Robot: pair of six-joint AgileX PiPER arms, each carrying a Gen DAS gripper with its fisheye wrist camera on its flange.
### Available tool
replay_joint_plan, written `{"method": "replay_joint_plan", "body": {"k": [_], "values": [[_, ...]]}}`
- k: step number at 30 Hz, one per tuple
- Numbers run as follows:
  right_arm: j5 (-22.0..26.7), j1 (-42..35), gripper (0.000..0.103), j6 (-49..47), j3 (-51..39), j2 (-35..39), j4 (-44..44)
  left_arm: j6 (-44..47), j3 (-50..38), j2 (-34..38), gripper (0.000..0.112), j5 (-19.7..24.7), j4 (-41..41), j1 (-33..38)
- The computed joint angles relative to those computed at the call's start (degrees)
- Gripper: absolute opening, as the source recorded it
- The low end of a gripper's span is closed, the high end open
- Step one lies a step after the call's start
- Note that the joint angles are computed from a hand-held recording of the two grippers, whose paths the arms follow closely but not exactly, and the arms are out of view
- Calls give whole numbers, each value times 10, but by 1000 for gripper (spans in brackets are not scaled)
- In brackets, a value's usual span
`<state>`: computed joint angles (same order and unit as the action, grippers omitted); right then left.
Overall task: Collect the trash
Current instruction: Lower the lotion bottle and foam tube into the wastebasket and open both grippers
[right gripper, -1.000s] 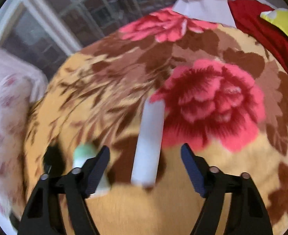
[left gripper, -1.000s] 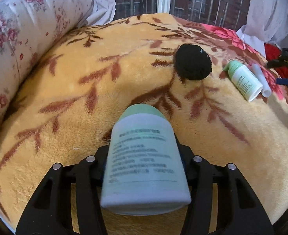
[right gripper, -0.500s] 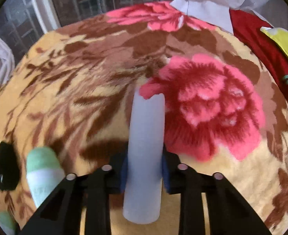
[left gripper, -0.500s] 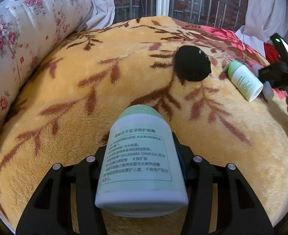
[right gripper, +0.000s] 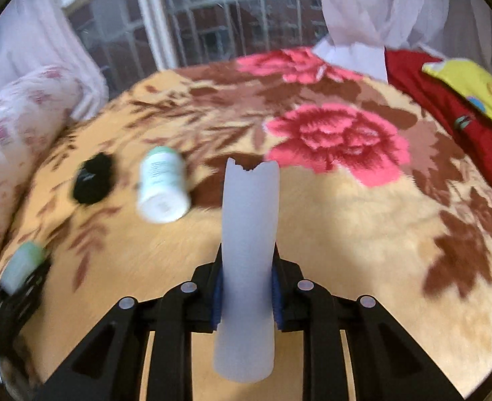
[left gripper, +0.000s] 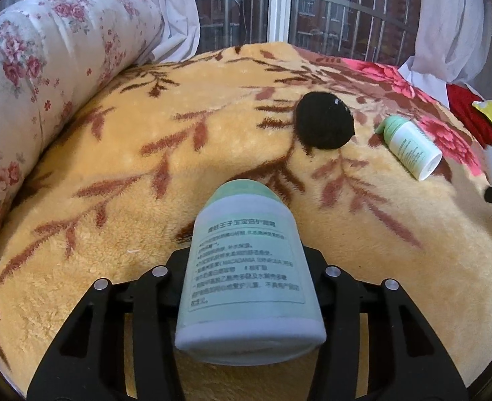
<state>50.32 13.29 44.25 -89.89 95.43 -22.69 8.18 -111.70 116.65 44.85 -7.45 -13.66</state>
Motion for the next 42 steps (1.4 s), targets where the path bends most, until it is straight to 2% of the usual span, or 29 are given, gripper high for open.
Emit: {"method": "replay_joint_plan", "body": {"k": [3, 5, 9, 12, 16, 19, 22, 24, 29, 33, 38, 40, 41, 42], "values": [[-19, 51, 23, 44, 68, -66, -52, -9, 14, -13, 46, -10, 18, -5], [-14, 89, 23, 72, 97, -97, -97, -21, 35, -34, 46, -15, 38, -14], [9, 166, 24, 140, 145, -147, -179, 7, 110, -106, 45, -30, 3, -20], [22, 223, 24, 204, 193, -197, -221, 43, 198, -194, 45, -41, -29, -27], [32, 303, 24, 277, 257, -258, -234, 115, 340, -333, 45, -48, -82, -35], [36, 370, 25, 328, 306, -288, -230, 138, 450, -419, 45, -58, -79, -50], [69, 438, 25, 388, 344, -289, -244, 124, 536, -462, 45, -82, -35, -76], [63, 452, 25, 409, 369, -289, -232, 137, 571, -467, 45, -86, -44, -81], [-4, 430, 25, 433, 418, -283, -188, 125, 613, -441, 45, -88, -40, -100], [-74, 381, 26, 372, 439, -256, -103, 121, 605, -397, 45, -74, -37, -103], [-115, 338, 29, 295, 442, -230, -26, 129, 585, -349, 46, -47, -51, -85], [-127, 324, 33, 272, 443, -222, -2, 122, 578, -333, 51, -40, -48, -81], [-129, 316, 48, 261, 443, -218, 11, 122, 577, -330, 56, -39, -48, -79], [-130, 312, 60, 257, 445, -217, 18, 123, 577, -331, 67, -39, -50, -77]]}}
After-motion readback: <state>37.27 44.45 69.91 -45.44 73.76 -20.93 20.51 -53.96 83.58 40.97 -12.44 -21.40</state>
